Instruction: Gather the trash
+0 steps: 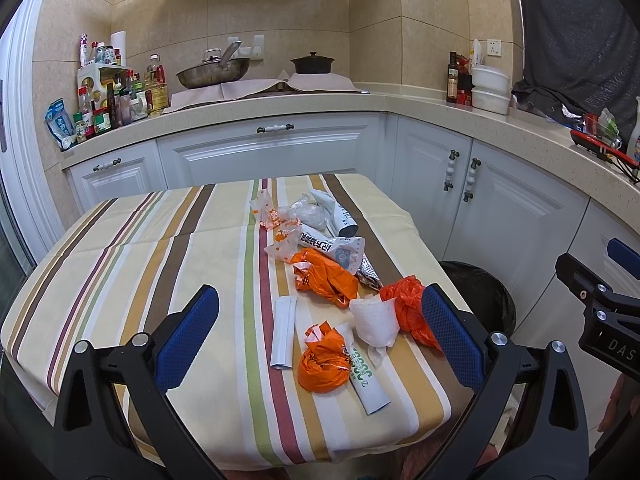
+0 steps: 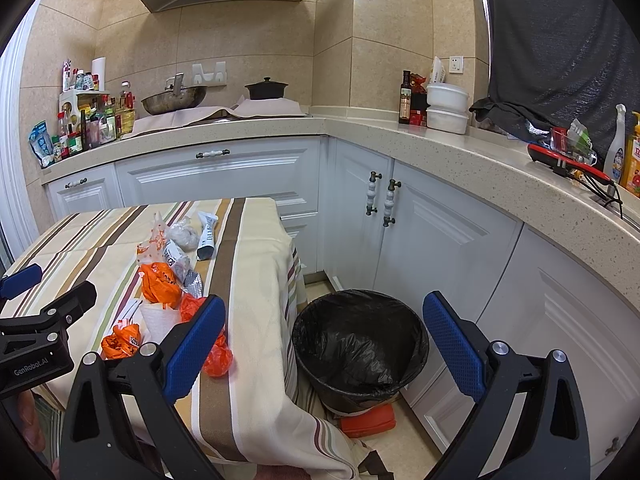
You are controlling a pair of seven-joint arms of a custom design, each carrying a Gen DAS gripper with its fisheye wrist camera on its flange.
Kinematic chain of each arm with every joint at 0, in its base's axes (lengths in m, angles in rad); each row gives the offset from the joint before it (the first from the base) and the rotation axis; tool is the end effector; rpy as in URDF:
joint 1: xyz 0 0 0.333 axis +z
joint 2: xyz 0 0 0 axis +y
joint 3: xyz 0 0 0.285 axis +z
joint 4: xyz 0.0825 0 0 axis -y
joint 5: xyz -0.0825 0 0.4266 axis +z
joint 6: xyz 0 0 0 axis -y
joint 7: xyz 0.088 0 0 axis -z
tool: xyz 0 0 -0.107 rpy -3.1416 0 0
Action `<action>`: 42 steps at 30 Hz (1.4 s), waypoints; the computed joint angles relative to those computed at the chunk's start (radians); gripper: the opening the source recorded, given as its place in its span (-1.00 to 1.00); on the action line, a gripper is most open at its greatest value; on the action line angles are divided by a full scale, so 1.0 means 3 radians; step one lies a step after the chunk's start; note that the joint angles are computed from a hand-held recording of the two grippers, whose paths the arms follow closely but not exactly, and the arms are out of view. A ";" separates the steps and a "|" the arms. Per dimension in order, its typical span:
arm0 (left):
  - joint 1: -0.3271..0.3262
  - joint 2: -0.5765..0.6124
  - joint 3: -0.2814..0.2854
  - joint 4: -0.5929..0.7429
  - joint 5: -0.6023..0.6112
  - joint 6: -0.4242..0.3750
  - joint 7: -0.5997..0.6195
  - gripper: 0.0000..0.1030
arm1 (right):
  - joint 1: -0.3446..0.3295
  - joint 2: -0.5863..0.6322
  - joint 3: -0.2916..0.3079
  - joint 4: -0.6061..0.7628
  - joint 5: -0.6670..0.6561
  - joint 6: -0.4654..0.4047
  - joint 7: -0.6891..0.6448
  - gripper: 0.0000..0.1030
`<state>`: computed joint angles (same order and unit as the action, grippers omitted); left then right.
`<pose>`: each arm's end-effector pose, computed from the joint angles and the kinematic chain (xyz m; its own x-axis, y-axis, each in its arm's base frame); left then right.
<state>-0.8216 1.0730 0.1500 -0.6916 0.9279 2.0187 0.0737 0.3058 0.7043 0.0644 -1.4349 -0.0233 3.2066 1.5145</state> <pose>0.6463 -0.5398 0.3469 0.4080 -0.9127 -0.0239 -0.4760 -0.1903 -0.8586 0.7381 0.2745 0.3630 0.3842 -0.9228 0.0273 -0.4351 -0.2071 -0.8763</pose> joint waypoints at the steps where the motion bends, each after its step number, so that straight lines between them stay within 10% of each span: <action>1: 0.0001 0.0002 -0.0001 0.0003 -0.0003 0.0000 0.0002 0.92 | 0.0007 0.0003 -0.0006 0.0004 0.0002 -0.0001 0.0002 0.87; 12: -0.0001 0.0114 0.0022 0.0167 -0.0072 -0.0033 0.0055 0.92 | 0.0036 0.0001 -0.0034 -0.0025 0.0013 0.0022 0.0018 0.87; 25: 0.0119 -0.0514 -0.0140 -0.0878 0.0011 0.0203 -0.0268 0.92 | -0.0401 0.0501 0.0842 0.0537 0.0046 -0.0372 -0.0718 0.87; 42: 0.0428 -0.0786 -0.0367 -0.1521 -0.0020 0.0854 -0.0442 0.63 | -0.0099 0.1107 0.0730 0.1500 0.0705 -0.1252 -0.1386 0.86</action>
